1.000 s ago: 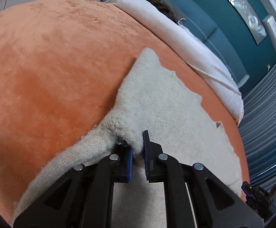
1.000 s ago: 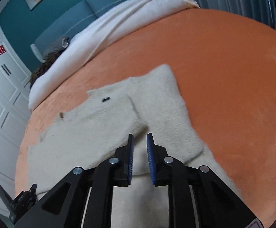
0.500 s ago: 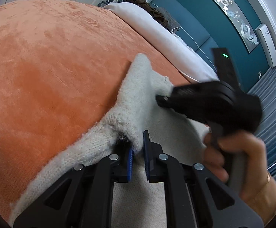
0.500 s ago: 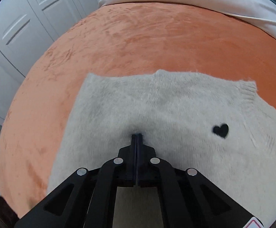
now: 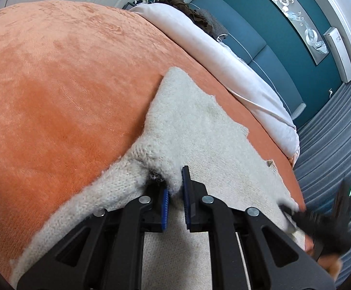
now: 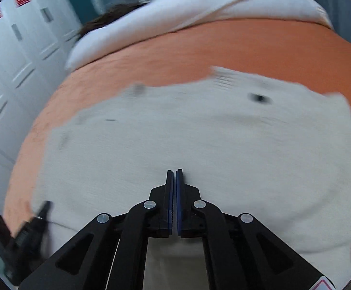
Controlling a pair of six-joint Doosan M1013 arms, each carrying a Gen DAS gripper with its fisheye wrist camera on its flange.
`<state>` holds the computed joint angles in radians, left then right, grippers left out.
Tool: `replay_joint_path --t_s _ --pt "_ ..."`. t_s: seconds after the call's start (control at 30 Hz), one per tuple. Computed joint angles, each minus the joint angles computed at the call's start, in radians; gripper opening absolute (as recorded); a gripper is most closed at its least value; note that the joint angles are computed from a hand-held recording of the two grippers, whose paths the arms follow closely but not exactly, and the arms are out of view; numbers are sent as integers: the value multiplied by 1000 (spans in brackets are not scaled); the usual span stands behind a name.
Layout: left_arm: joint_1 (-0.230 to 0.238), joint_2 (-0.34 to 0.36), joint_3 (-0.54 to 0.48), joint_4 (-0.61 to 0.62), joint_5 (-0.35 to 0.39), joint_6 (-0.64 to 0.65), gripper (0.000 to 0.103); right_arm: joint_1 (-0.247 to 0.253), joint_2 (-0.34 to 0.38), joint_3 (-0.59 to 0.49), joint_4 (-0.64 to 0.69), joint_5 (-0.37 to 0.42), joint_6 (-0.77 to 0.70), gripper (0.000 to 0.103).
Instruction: Fold small clothes
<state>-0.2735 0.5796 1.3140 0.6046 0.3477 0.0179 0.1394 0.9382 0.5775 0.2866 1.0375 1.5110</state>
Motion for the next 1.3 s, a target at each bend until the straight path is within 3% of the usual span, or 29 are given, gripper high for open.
replay_joint_path --t_s 0.07,0.1,0.13,0.17,0.2,0.23,0.3,0.43,0.47,0.5,0.57,0.7,0.77,0.9,0.97,1.0,1.03,1.07,1.1,1.13,1.17,1.3 --pt "4 -1 -19 -115 28 114 11 -63 -62 118 97 -32 3 0" --pt "6 -4 -32 -197 59 202 13 -83 -118 200 66 -68 40 2" --pt "5 -9 -46 -257 110 279 20 -92 -169 269 2 -111 81 17" --pt "1 -26 -44 -292 150 339 29 -105 -223 347 -10 -160 81 18" --pt "-4 -49 -27 -307 171 374 51 -127 -282 431 30 -193 43 23" --pt "-13 -78 -2 -295 191 379 71 -150 -329 504 86 -211 -7 39" --pt "-36 -149 74 -248 238 335 89 -186 -422 647 117 -242 -42 63" --pt "-56 -285 253 -390 276 327 91 -241 -548 862 157 -189 -107 66" --pt "-62 -312 294 -409 257 315 91 -251 -569 903 176 -178 -116 66" --pt "-75 -345 339 -387 221 267 91 -264 -587 944 223 -167 -140 67" --pt "-103 -378 374 -346 225 194 94 -281 -609 1007 338 -126 -191 70" --pt "-142 -390 399 -278 197 73 98 -268 -618 1049 494 -117 -280 77" --pt "-153 -382 390 -219 213 12 98 -254 -607 1042 515 -125 -297 78" --pt "-144 -364 366 -250 208 20 98 -229 -594 1027 521 -179 -275 80" --pt "-138 -353 347 -305 216 82 96 -227 -580 1009 544 -172 -258 80" --pt "-133 -347 337 -350 215 134 89 -222 -574 1001 538 -178 -242 78" --pt "-130 -342 329 -384 217 172 72 -218 -571 994 525 -185 -223 71" --pt "-120 -336 322 -465 209 251 63 -210 -564 982 495 -189 -198 66" --pt "-114 -332 318 -532 203 309 43 -205 -561 971 456 -187 -172 52" --pt "-106 -326 312 -606 206 371 18 -198 -558 961 424 -187 -150 24" --pt "-101 -323 307 -650 215 406 7 -194 -553 949 406 -176 -137 11" --pt "-108 -356 312 -621 215 394 6 -193 -586 950 402 -206 -177 9"
